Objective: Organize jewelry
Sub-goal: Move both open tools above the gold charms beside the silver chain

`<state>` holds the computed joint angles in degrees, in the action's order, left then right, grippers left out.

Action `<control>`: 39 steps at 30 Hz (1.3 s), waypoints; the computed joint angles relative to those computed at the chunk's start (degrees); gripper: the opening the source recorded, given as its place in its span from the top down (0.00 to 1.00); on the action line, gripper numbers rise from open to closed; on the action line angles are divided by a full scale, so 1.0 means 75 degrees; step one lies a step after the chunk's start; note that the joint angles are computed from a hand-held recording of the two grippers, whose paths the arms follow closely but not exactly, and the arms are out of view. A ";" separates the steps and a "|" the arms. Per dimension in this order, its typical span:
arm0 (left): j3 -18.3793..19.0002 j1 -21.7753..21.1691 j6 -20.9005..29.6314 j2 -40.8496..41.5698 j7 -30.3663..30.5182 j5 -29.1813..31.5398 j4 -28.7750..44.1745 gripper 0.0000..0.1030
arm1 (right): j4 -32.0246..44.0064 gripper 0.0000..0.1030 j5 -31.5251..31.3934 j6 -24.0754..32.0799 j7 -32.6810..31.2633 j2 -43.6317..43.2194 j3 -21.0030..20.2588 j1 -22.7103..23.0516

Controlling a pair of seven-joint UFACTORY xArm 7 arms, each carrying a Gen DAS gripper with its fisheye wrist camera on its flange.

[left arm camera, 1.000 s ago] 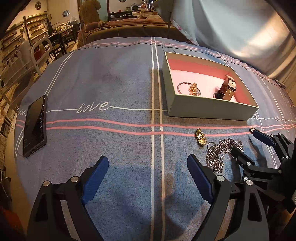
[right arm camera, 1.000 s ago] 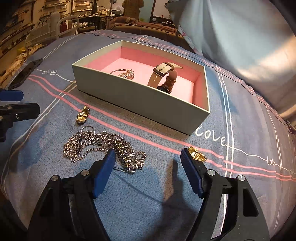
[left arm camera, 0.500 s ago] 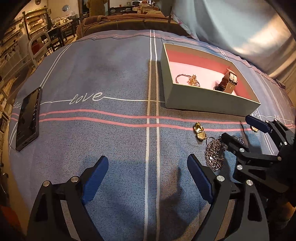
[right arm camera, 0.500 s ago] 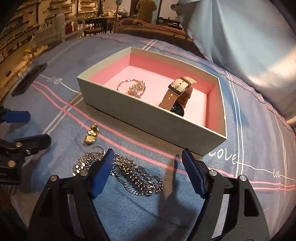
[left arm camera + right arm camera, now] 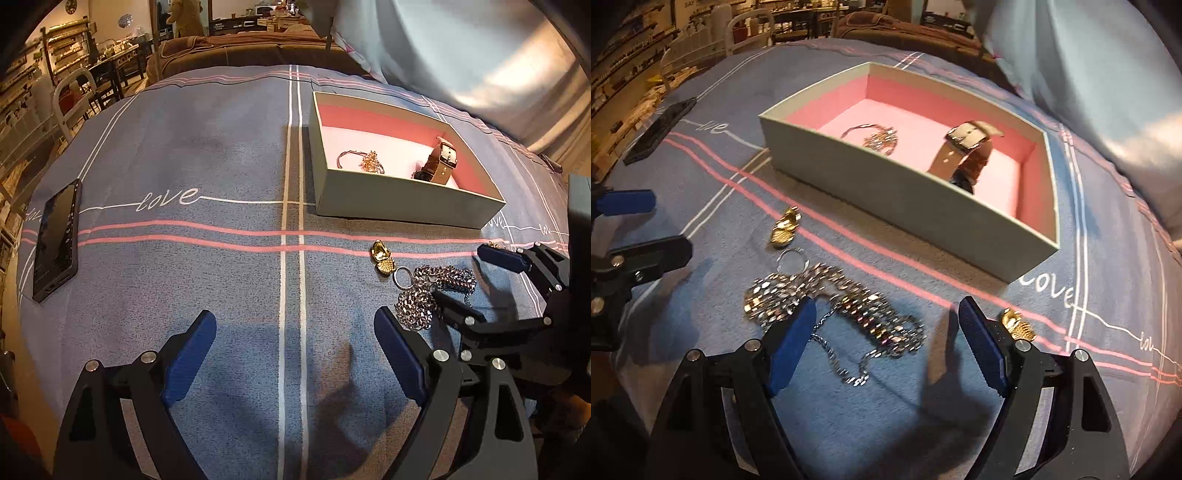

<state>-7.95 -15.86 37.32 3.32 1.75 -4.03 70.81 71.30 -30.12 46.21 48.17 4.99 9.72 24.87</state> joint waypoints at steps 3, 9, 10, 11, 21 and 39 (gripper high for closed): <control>0.0024 0.0019 -0.0037 0.0044 -0.0022 0.0071 0.0004 0.17 | -0.0104 0.25 -0.0619 -0.0186 0.0415 -0.0149 -0.0295 0.0399; -0.0029 -0.0029 0.0008 0.0144 -0.0038 0.0011 0.0093 0.17 | 0.0828 0.25 -0.0972 -0.0113 0.0214 0.0772 -0.0195 0.0244; -0.0029 -0.0035 -0.0018 0.0092 -0.0018 0.0022 0.0042 0.17 | 0.0850 0.26 -0.1130 0.0048 0.0667 0.0752 -0.0550 0.0532; -0.0031 -0.0031 -0.0025 0.0034 0.0042 -0.0023 -0.0014 0.17 | 0.0629 0.26 -0.1134 -0.0111 0.0994 0.0510 -0.0590 0.0500; -0.0184 -0.0340 -0.0241 0.0709 0.0225 0.0190 0.0566 0.17 | -0.2591 0.24 -0.1072 -0.0980 0.2410 -0.2291 0.0092 -0.0636; -0.0209 -0.0234 -0.0573 0.1189 0.0122 0.0096 0.0903 0.85 | -0.3281 0.65 -0.0143 -0.2517 0.2011 -0.2477 0.0591 -0.1916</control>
<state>-9.52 -17.62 33.02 12.24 2.66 -3.30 77.59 46.69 -31.20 27.33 63.24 -13.59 14.15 10.50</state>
